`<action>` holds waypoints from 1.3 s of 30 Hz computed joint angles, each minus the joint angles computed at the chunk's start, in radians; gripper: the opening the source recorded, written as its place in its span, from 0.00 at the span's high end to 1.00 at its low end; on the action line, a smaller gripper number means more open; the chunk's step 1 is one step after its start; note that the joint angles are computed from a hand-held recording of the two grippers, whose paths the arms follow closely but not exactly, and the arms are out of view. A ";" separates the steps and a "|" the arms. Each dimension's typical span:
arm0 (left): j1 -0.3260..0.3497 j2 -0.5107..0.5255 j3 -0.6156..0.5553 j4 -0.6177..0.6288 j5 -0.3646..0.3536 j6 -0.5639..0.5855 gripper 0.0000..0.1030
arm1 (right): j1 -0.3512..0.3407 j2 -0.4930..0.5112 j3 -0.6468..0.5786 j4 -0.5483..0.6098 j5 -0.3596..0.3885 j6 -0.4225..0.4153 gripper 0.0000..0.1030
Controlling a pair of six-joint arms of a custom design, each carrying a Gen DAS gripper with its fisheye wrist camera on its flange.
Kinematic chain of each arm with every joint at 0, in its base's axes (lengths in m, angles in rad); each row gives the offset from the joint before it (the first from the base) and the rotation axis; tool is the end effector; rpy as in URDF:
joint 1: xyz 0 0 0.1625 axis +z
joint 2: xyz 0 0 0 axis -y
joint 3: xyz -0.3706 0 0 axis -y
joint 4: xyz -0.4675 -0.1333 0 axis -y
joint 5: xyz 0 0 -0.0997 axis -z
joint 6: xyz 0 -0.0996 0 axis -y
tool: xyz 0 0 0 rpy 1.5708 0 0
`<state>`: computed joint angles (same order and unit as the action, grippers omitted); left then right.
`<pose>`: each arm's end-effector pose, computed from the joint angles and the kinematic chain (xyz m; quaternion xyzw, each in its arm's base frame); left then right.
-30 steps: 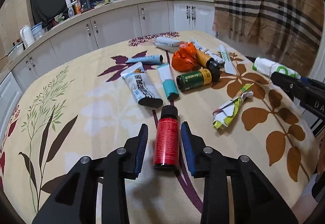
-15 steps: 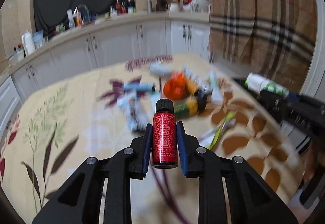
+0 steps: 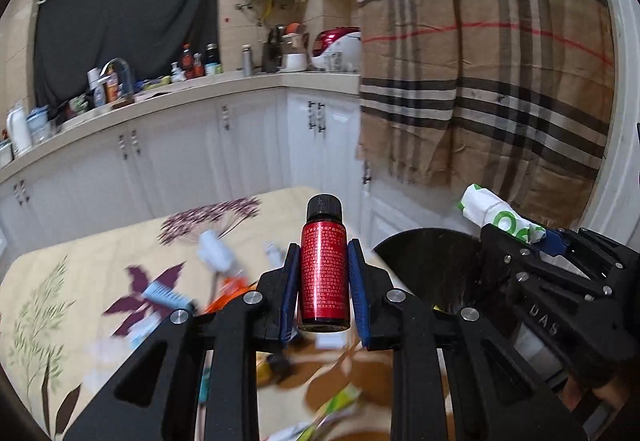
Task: Collect trash
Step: 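Carry the white-green bag and red can over the bin and release both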
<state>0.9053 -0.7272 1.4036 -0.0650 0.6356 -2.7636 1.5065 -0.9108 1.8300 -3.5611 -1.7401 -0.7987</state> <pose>-0.2227 -0.6294 0.0006 0.2143 0.7902 -0.4650 0.3367 0.0749 -0.6508 0.1240 0.2674 -0.8153 0.4315 0.2787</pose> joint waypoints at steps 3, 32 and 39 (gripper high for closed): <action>0.007 0.066 -0.088 0.030 0.023 0.021 0.76 | -0.007 0.019 -0.038 0.000 -0.018 -0.001 0.69; 0.052 0.383 -0.540 0.245 0.030 0.049 0.61 | -0.042 0.118 -0.228 0.024 -0.098 -0.005 0.54; 0.046 0.321 -0.459 0.196 0.013 0.044 0.58 | -0.036 0.100 -0.204 0.009 -0.094 -0.004 0.54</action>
